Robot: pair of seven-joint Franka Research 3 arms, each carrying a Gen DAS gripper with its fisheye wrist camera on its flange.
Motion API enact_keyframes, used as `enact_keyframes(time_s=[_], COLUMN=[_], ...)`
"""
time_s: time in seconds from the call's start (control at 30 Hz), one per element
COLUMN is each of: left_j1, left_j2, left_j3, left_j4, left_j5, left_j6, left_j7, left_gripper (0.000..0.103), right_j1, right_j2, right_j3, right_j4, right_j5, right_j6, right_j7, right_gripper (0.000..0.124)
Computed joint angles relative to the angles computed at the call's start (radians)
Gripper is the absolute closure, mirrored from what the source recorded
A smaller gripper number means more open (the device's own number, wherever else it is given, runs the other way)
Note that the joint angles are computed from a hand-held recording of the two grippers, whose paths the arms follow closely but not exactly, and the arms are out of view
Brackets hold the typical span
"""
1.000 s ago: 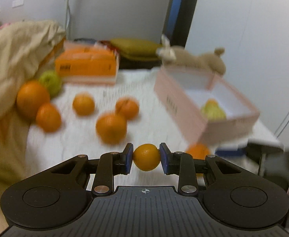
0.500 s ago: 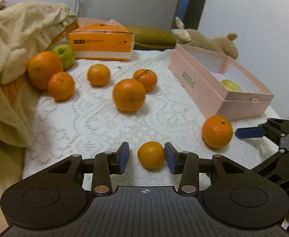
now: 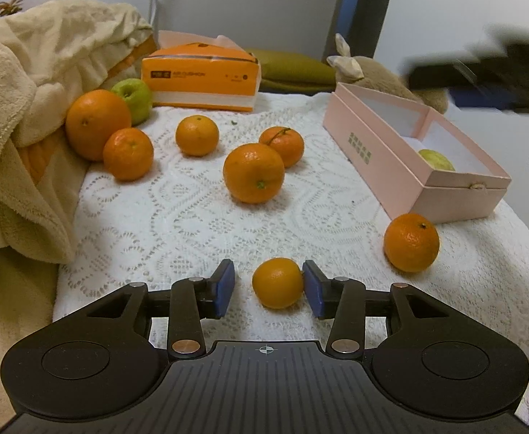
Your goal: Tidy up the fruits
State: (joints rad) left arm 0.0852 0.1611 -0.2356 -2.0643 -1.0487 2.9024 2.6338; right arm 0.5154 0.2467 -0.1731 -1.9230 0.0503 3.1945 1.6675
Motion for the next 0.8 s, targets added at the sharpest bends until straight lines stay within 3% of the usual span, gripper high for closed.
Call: enact_keyframes(time_s=[0.07, 0.13, 0.17, 0.27, 0.33, 0.43, 0.63, 0.67, 0.73, 0.8], left_j1=[0.001, 0.002, 0.002, 0.003, 0.004, 0.004, -0.004, -0.005, -0.007, -0.008], left_j2=[0.000, 0.001, 0.001, 0.002, 0.002, 0.001, -0.002, -0.001, -0.001, -0.001], left_j3=[-0.001, -0.003, -0.005, -0.006, -0.005, -0.001, 0.008, 0.009, 0.010, 0.011], left_j4=[0.001, 0.001, 0.000, 0.001, 0.003, 0.005, 0.005, 0.005, 0.005, 0.005], left_j5=[-0.004, -0.017, -0.023, -0.041, -0.053, -0.073, -0.093, -0.095, -0.101, -0.101], left_j6=[0.000, 0.002, 0.004, 0.003, -0.004, -0.017, -0.022, -0.021, -0.021, -0.021], left_j7=[0.003, 0.016, 0.023, 0.044, 0.053, 0.065, 0.077, 0.078, 0.083, 0.083], left_gripper=[0.055, 0.055, 0.055, 0.055, 0.055, 0.055, 0.056, 0.056, 0.056, 0.056], right_j1=[-0.042, -0.144, -0.150, -0.085, -0.050, -0.031, -0.064, -0.070, -0.102, -0.093], right_j2=[0.067, 0.152, 0.204, 0.349, 0.448, 0.521, 0.589, 0.580, 0.569, 0.546], right_j3=[0.038, 0.148, 0.154, 0.072, 0.025, 0.002, 0.055, 0.069, 0.125, 0.117], right_j4=[0.118, 0.268, 0.351, 0.561, 0.701, 0.798, 0.926, 0.912, 0.906, 0.882], right_j5=[0.059, 0.122, 0.130, 0.019, -0.077, -0.161, -0.182, -0.181, -0.139, -0.134], right_j6=[-0.074, -0.206, -0.280, -0.446, -0.533, -0.582, -0.663, -0.652, -0.652, -0.652], right_j7=[0.003, -0.006, 0.014, 0.127, 0.182, 0.236, 0.201, 0.174, 0.096, 0.087], right_gripper=[0.033, 0.033, 0.033, 0.033, 0.041, 0.044, 0.047, 0.051, 0.082, 0.089])
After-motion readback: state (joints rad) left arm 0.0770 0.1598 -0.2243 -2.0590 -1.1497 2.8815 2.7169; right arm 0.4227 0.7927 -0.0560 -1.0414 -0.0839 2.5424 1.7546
